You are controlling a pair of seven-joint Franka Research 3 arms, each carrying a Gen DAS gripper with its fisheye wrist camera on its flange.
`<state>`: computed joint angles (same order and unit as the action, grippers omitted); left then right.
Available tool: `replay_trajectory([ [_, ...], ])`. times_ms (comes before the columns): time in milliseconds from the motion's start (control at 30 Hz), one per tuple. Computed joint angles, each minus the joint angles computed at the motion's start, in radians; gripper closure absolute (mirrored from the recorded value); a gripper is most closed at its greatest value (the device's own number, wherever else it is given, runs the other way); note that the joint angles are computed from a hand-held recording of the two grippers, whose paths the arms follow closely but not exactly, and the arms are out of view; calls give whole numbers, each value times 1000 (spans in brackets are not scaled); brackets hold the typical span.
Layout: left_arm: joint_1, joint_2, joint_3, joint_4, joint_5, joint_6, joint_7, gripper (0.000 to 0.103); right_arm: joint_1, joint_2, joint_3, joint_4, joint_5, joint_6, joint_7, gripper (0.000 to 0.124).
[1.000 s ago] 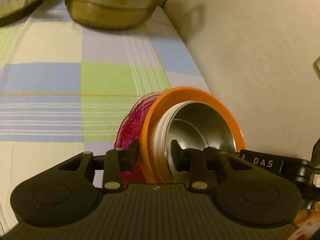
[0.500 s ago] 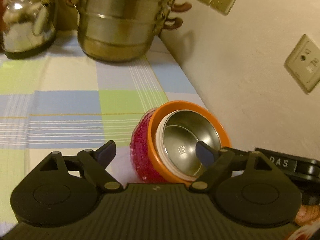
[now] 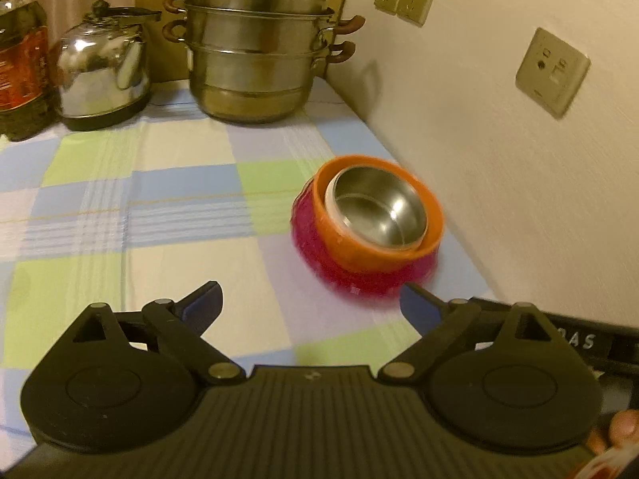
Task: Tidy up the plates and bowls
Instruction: 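Withdraw both open grippers away from the stacked dishes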
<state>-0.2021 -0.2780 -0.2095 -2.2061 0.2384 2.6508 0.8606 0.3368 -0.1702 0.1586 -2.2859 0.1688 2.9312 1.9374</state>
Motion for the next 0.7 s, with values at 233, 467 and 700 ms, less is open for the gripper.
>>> replay_trajectory([
  [233, 11, -115, -43, -96, 55, -48, -106, 9, -29, -111, 49, -108, -78, 14, 32, 58],
  [467, -18, -192, -44, -168, 53, -48, -168, 9, -30, -183, 76, -181, -81, 13, 34, 58],
  [700, -40, -238, -48, -206, 46, -67, -189, 9, -54, -240, 116, -228, -114, 9, 61, 58],
])
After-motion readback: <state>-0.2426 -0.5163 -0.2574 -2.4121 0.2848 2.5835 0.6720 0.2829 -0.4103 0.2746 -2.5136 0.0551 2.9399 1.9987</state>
